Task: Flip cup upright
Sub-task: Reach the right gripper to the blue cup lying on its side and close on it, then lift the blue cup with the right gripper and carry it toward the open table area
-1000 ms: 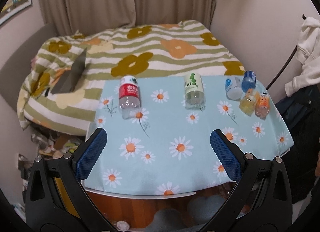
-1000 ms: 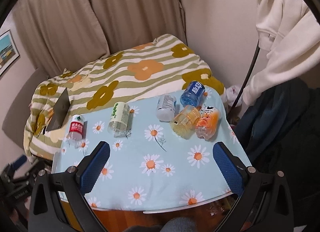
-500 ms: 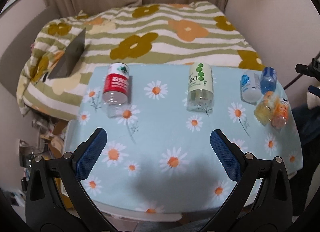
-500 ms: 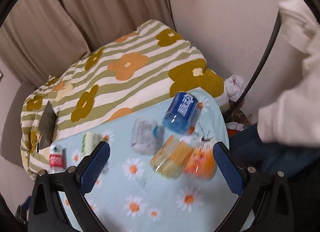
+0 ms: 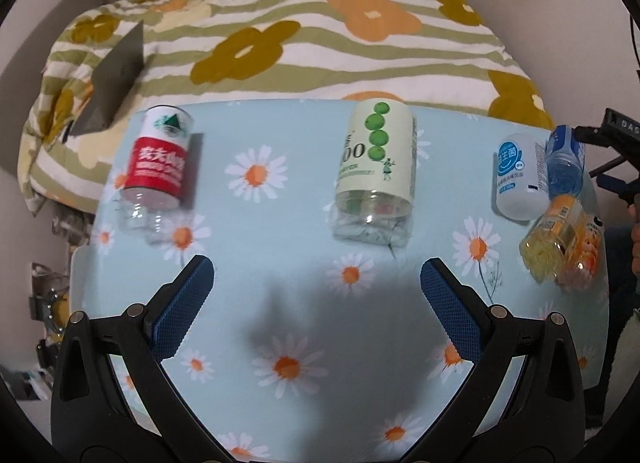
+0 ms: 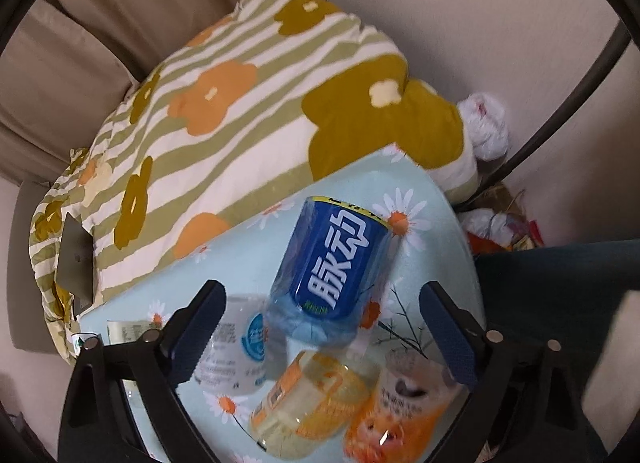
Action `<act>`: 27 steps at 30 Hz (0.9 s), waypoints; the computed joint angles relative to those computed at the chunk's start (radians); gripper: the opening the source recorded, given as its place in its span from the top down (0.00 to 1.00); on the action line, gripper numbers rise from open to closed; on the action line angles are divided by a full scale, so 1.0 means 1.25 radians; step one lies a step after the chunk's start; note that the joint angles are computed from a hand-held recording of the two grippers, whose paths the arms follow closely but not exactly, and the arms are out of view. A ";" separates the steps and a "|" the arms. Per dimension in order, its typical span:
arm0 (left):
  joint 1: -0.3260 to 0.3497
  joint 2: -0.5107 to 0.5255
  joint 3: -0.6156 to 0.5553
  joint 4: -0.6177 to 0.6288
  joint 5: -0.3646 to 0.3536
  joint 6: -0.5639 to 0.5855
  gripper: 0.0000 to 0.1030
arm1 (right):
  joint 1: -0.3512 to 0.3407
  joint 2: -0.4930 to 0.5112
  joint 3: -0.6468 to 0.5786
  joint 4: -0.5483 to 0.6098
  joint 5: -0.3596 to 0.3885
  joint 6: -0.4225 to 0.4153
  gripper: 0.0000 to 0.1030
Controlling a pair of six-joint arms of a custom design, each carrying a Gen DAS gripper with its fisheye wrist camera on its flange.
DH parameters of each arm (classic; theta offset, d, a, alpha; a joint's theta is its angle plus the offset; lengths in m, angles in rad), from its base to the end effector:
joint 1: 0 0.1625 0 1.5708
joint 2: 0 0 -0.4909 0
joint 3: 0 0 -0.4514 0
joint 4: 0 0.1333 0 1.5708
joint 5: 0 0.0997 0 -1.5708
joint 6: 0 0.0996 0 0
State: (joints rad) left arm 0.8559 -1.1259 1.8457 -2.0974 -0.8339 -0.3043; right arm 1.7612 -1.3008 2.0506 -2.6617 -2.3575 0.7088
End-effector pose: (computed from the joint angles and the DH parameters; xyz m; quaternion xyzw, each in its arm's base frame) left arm -0.2647 -0.6103 0.2165 0.2233 0.9020 -0.0963 0.3568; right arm 0.1712 -0.5564 0.2951 -0.2962 -0.8631 0.3053 0.2721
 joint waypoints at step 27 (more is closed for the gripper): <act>0.006 0.056 -0.045 0.014 -0.004 -0.003 0.00 | -0.065 0.029 -0.004 -0.032 0.099 -0.056 0.37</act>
